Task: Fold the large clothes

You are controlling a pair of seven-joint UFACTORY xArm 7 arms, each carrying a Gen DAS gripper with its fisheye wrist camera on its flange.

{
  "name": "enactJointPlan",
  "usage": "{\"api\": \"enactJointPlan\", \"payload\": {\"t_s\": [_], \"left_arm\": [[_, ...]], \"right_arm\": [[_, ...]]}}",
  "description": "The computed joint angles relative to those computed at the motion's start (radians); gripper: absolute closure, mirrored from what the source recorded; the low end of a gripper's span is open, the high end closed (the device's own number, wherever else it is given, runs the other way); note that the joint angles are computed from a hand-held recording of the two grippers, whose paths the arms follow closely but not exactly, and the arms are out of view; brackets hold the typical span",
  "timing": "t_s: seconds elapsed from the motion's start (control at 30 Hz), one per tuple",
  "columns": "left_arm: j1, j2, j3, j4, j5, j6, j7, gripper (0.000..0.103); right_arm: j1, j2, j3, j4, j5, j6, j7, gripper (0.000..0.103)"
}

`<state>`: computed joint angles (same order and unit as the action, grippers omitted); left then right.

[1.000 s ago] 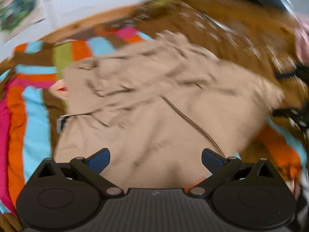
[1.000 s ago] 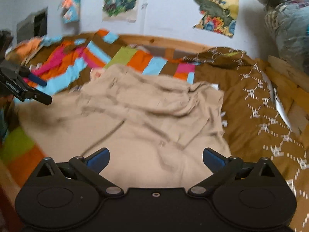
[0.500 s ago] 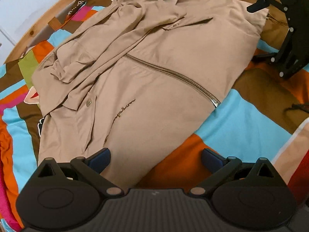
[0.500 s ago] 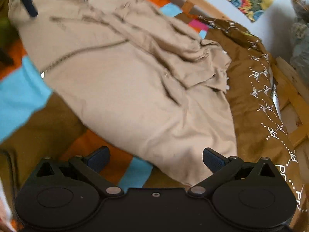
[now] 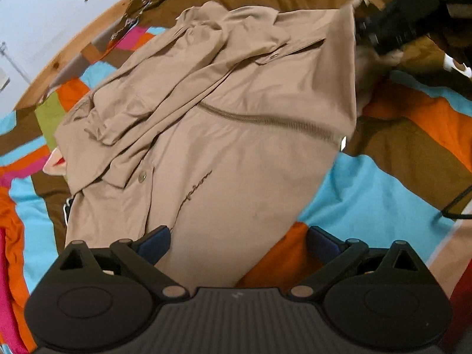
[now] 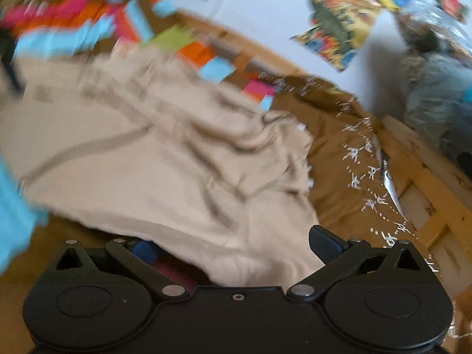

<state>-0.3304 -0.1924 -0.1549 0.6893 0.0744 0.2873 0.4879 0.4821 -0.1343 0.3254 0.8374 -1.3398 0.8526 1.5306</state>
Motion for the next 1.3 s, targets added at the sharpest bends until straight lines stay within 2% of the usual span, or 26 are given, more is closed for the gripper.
{"api": "enactJointPlan", "payload": {"t_s": [0.13,0.23,0.3,0.4,0.43,0.5,0.57,0.67,0.7,0.73,0.8,0.87,0.93,0.97,1.07,1.1,1.17,1.27,1.3], "left_arm": [[0.021,0.010,-0.005,0.011,0.019,-0.014,-0.050,0.006],[0.030,0.019,-0.008,0.019,0.039,-0.025,-0.078,0.008],[0.024,0.021,0.002,0.027,0.020,-0.016,-0.073,0.008],[0.022,0.023,0.007,0.034,0.001,-0.010,-0.076,0.008],[0.020,0.025,0.010,0.037,-0.008,-0.008,-0.075,0.008],[0.019,0.029,0.014,0.047,-0.026,-0.001,-0.078,0.008],[0.012,0.032,0.024,0.057,-0.064,0.008,-0.067,0.008],[0.007,0.029,0.033,0.060,-0.114,-0.008,-0.063,0.008],[0.006,0.026,0.034,0.059,-0.127,-0.018,-0.066,0.008],[0.003,0.025,0.038,0.060,-0.145,-0.029,-0.064,0.008],[-0.011,0.023,0.055,0.067,-0.201,-0.032,-0.040,0.008],[-0.026,0.021,0.069,0.072,-0.257,-0.029,-0.007,0.009],[-0.058,0.010,0.093,0.070,-0.339,-0.030,0.073,0.009],[-0.081,-0.001,0.110,0.065,-0.392,-0.026,0.133,0.009],[-0.128,-0.034,0.127,0.036,-0.480,-0.027,0.273,0.008],[-0.130,-0.041,0.118,0.022,-0.473,-0.033,0.297,0.008],[-0.092,-0.043,0.062,-0.008,-0.379,-0.069,0.261,0.008],[0.047,-0.026,-0.070,-0.034,-0.098,-0.112,0.068,0.011],[0.067,-0.019,-0.083,-0.032,-0.042,-0.110,0.023,0.012]], "right_arm": [[-0.042,-0.028,-0.032,-0.009,-0.030,-0.070,0.157,0.003],[-0.058,-0.048,-0.030,-0.023,-0.016,-0.085,0.172,0.004],[-0.063,-0.053,-0.029,-0.023,0.018,-0.108,0.119,0.004],[-0.067,-0.066,-0.039,-0.028,0.100,-0.203,-0.029,0.003],[-0.056,-0.071,-0.057,-0.034,0.146,-0.250,-0.111,0.003],[-0.060,-0.075,-0.025,-0.041,0.198,-0.258,-0.245,0.002],[-0.043,-0.059,0.000,-0.035,0.265,-0.227,-0.417,0.001],[-0.018,0.017,0.032,0.009,0.299,-0.118,-0.551,0.002],[0.008,0.039,0.008,0.016,0.300,-0.116,-0.574,0.003],[-0.003,0.061,0.026,0.030,0.272,-0.088,-0.556,0.003],[0.017,0.088,0.019,0.043,0.200,-0.041,-0.488,0.002],[0.040,0.107,0.011,0.058,0.120,0.036,-0.404,0.006],[0.043,0.081,-0.013,0.041,0.069,0.009,-0.296,0.012],[0.036,0.058,-0.025,0.030,0.055,-0.021,-0.230,0.019],[0.003,-0.006,-0.036,-0.001,-0.015,-0.080,-0.051,0.031],[-0.008,-0.016,-0.034,-0.002,-0.026,-0.086,-0.020,0.038],[-0.029,-0.033,-0.035,-0.008,-0.038,-0.112,0.046,0.048],[-0.055,-0.040,-0.032,-0.012,-0.045,-0.142,0.091,0.052],[-0.058,-0.040,-0.028,-0.011,-0.045,-0.143,0.093,0.053]]}}
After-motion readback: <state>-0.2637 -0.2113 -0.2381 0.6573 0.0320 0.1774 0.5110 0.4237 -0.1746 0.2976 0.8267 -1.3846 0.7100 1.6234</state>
